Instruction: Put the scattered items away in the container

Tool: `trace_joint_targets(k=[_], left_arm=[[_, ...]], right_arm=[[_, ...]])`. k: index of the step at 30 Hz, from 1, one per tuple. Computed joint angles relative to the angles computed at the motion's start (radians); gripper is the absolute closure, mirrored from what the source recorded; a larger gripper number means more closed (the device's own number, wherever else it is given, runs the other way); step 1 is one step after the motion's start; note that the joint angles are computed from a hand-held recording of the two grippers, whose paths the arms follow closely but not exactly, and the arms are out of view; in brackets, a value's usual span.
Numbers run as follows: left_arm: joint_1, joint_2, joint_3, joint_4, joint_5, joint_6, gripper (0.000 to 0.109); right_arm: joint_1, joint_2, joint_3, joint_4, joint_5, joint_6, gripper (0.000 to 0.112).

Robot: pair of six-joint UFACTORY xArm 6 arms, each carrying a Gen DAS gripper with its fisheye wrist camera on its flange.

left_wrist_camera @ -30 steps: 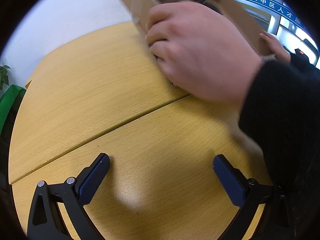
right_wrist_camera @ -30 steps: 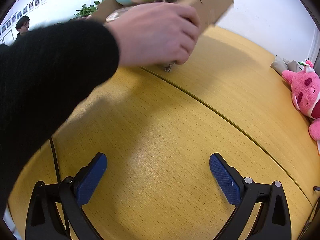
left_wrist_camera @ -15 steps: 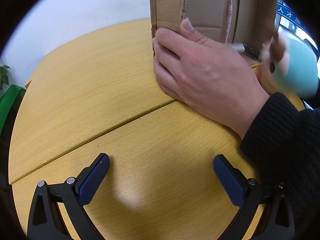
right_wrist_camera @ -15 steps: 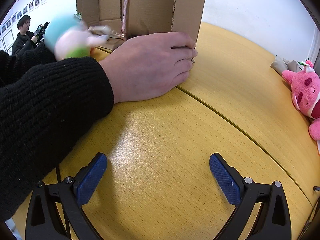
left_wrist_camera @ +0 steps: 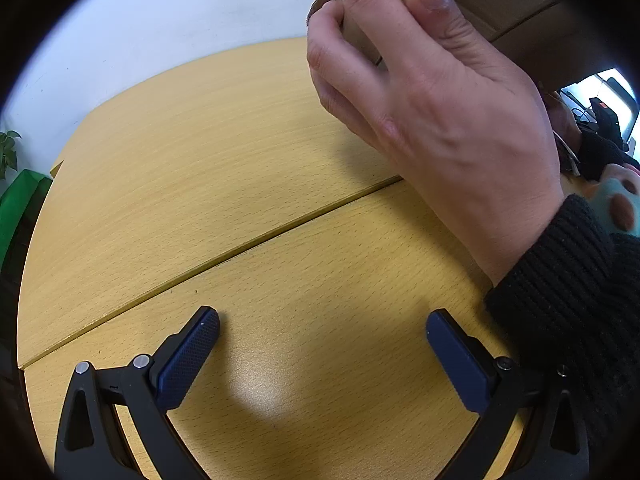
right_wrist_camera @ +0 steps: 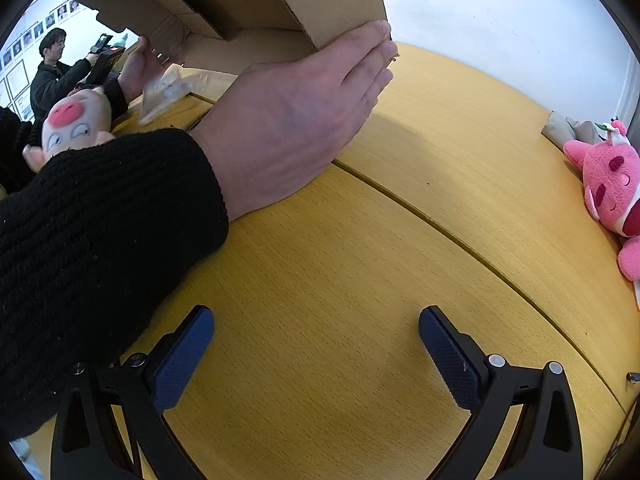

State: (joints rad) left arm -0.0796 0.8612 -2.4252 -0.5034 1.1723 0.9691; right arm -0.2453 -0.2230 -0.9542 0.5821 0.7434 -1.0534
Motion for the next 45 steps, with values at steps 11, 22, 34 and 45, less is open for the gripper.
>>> trace_joint_targets(k=[11, 22, 34, 45], left_arm=[[-0.002, 0.002, -0.004, 0.001, 0.001, -0.002, 0.006], [-0.002, 0.016, -0.027, 0.003, 0.010, -0.006, 0.006], [-0.004, 0.011, -0.019, 0.003, 0.007, -0.006, 0.006], [-0.006, 0.011, -0.019, 0.003, 0.007, -0.006, 0.006]], right_arm=[[0.001, -0.002, 0.002, 0.000, 0.000, 0.000, 0.009], [0.001, -0.003, 0.003, 0.000, -0.001, 0.001, 0.009], [0.001, -0.004, 0.004, 0.000, -0.002, 0.002, 0.009], [0.001, -0.005, 0.006, 0.000, -0.002, 0.002, 0.009]])
